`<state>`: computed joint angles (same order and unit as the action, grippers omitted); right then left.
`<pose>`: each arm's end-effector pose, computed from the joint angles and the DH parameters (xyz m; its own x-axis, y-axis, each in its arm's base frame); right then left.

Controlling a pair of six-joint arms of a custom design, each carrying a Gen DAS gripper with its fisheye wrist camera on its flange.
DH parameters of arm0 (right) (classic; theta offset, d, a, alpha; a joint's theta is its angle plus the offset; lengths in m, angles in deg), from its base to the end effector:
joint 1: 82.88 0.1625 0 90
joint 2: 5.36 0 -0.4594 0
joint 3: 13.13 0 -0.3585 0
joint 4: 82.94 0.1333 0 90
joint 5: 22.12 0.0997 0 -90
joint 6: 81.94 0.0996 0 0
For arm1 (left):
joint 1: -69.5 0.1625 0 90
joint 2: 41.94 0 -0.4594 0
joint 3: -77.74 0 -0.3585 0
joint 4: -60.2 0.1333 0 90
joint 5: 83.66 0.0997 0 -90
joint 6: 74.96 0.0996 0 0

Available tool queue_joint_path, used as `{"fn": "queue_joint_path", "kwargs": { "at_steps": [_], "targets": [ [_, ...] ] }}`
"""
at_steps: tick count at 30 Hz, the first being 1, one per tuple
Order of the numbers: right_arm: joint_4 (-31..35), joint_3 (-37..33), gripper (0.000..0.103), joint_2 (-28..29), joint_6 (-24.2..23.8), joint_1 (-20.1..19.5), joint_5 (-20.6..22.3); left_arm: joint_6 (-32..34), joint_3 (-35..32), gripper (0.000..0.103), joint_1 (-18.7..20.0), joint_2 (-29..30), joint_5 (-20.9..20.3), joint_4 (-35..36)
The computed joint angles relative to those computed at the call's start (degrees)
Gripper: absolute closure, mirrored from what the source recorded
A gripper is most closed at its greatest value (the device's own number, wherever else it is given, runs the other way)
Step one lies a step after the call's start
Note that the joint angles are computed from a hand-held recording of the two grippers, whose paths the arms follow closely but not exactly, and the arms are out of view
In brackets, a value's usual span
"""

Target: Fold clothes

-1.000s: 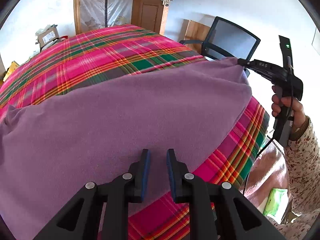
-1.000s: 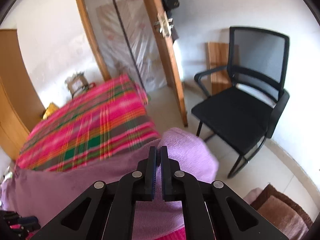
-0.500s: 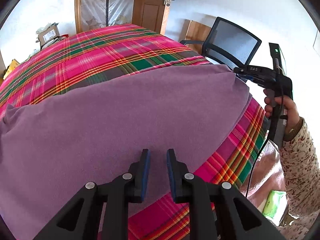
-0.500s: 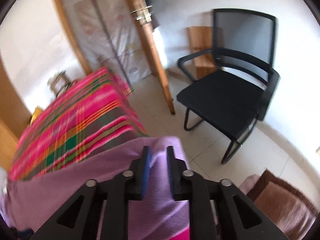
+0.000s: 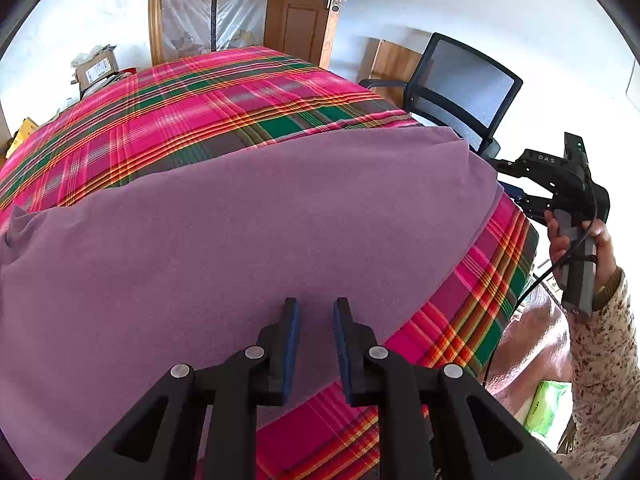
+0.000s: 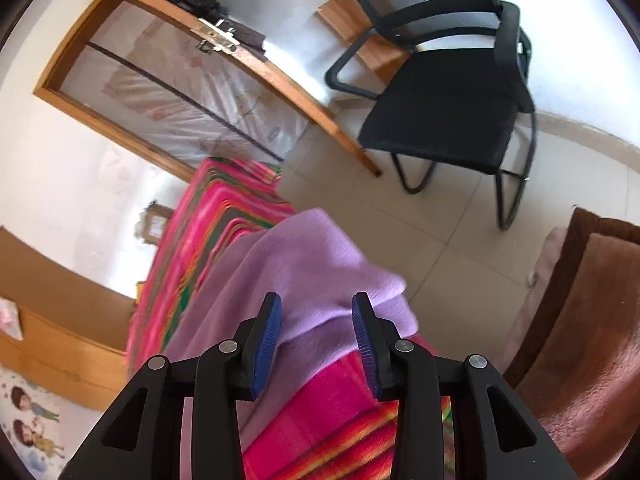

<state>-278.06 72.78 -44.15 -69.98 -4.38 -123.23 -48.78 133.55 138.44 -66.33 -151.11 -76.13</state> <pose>-0.0353 -0.7457 0.2204 -0.8869 0.4557 -0.0758 0.2959 0.4343 -0.8508 -0.1434 -0.8496 0.1021 -0.6521 0.6131 -0.4461 0.7075 0.7035 -0.0674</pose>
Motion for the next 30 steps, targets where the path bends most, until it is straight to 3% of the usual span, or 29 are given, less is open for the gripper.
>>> {"fn": "queue_joint_path", "kwargs": {
  "at_steps": [8, 12, 18, 20, 25, 30],
  "targets": [
    [2.7, -1.9, 0.063, 0.5, 0.6, -0.2, 1.9, -0.1, 1.2, 0.085, -0.1, -0.5, 0.2, -0.7],
    [1.4, -2.6, 0.089, 1.0, -2.5, 0.9, -0.3, -0.2, 1.8, 0.085, -0.2, -0.8, 0.4, -1.1],
    [-8.1, -0.7, 0.094, 1.3, -9.8, 3.7, -6.2, -0.5, 2.0, 0.085, -0.2, -1.0, 0.3, -0.8],
    [-8.4, -1.1, 0.094, 1.7, -11.8, 4.8, -9.8, -0.5, 2.2, 0.085, -0.2, -1.2, 0.1, -0.8],
    [-1.9, -3.6, 0.093, 2.7, -8.4, 5.5, -17.5, -0.8, 2.8, 0.085, -0.1, -1.8, -0.4, -0.3],
    [-3.3, -4.0, 0.090, 3.2, -7.9, 6.3, -24.9, -1.1, 3.0, 0.085, 0.2, -2.2, -1.0, 0.1]
  ]
}}
